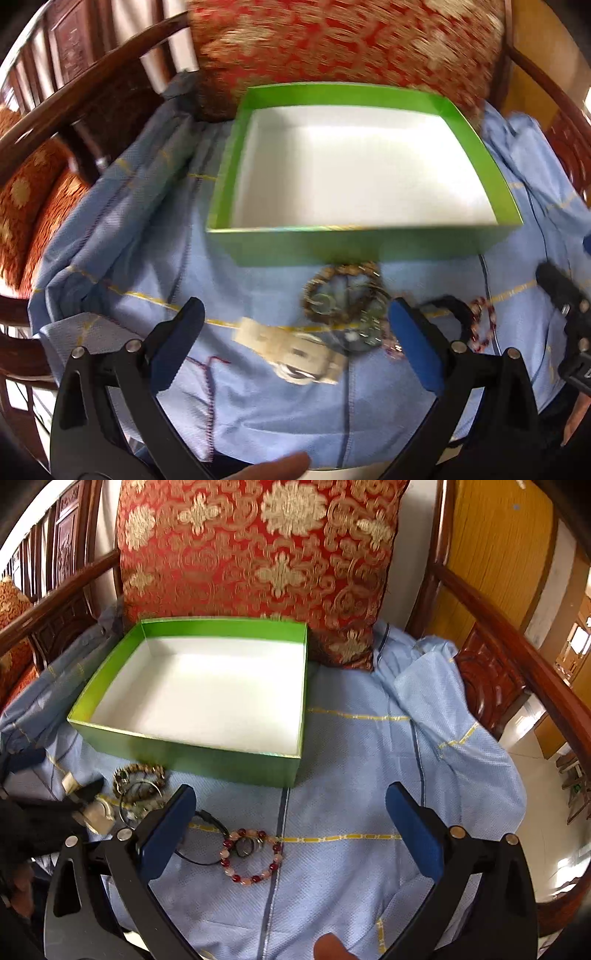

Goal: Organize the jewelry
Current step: 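Grasp the white watch with the left tool while the right tool grasps the black watch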

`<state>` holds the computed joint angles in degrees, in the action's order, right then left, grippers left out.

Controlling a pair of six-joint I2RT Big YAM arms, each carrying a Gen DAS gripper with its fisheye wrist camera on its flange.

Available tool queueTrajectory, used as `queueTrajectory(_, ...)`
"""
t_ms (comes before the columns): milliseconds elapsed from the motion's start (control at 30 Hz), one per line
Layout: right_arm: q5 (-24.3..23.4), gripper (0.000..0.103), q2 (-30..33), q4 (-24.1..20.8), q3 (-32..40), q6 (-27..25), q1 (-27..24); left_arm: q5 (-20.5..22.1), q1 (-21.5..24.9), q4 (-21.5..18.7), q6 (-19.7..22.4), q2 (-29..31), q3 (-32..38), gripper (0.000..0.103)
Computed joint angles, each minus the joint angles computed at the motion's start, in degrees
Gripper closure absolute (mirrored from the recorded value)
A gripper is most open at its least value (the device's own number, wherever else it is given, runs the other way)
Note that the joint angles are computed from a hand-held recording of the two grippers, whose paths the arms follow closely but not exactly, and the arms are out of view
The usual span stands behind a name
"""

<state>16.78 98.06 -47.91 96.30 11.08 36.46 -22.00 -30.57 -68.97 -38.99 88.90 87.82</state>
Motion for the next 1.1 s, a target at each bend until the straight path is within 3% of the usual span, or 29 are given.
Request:
queueTrajectory(133,-6.0,0.006,3.2,-5.6,2.6,0.0,-1.4,3.0,2.9,-0.6,-2.7,-1.5,-1.6,0.007)
queueTrajectory(200,-9.0,0.017,4.7,-8.1,3.8,-0.1,-1.6,6.4,4.2,-0.9,-3.4,-1.8,-2.4,0.017)
queueTrajectory(267,-11.2,0.035,5.8,-9.9,4.5,-0.1,-1.7,7.5,4.6,-1.6,-3.2,-1.7,-2.6,0.027)
queueTrajectory(333,-13.3,0.041,6.1,-9.9,4.3,-0.3,-1.7,7.6,4.4,-1.9,-3.0,-1.6,-2.9,0.029)
queueTrajectory(467,-12.0,0.042,8.3,-11.0,6.4,-2.3,-0.4,9.5,4.2,-1.8,-2.4,-1.0,-3.2,0.028)
queueTrajectory(567,-11.5,0.042,12.1,-15.1,11.4,-5.9,0.8,13.0,4.9,-1.7,-2.2,0.0,-3.2,0.025)
queueTrajectory(600,-10.4,0.047,13.4,-16.3,13.2,-8.0,1.3,13.9,4.9,-1.6,-2.3,0.1,-3.3,0.025)
queueTrajectory(633,-9.5,0.074,14.2,-16.7,14.3,-10.2,1.7,14.8,5.0,-1.5,-2.3,0.3,-3.4,0.026)
queueTrajectory(667,-10.0,0.088,14.9,-17.4,15.3,-11.5,1.7,15.2,4.9,-1.1,-2.1,0.3,-3.5,0.031)
queueTrajectory(700,-11.3,0.089,15.6,-18.9,16.8,-11.6,1.6,15.8,5.0,-0.2,-1.8,0.0,-3.9,0.036)
queueTrajectory(733,-13.1,0.092,15.6,-19.3,17.4,-11.0,1.3,17.2,5.2,1.8,-1.6,-0.8,-5.0,0.047)
queueTrajectory(900,-17.2,0.096,12.6,-16.4,15.2,-9.3,0.6,15.4,5.5,3.2,-3.3,-2.7,-6.3,0.048)
queueTrajectory(1000,-17.1,0.096,10.7,-14.3,12.8,-8.5,0.6,14.6,5.7,5.1,-3.7,-4.2,-7.2,0.048)
queueTrajectory(1100,-16.0,0.096,10.5,-14.2,11.7,-8.6,0.6,13.5,5.4,3.9,-3.4,-3.4,-6.2,0.048)
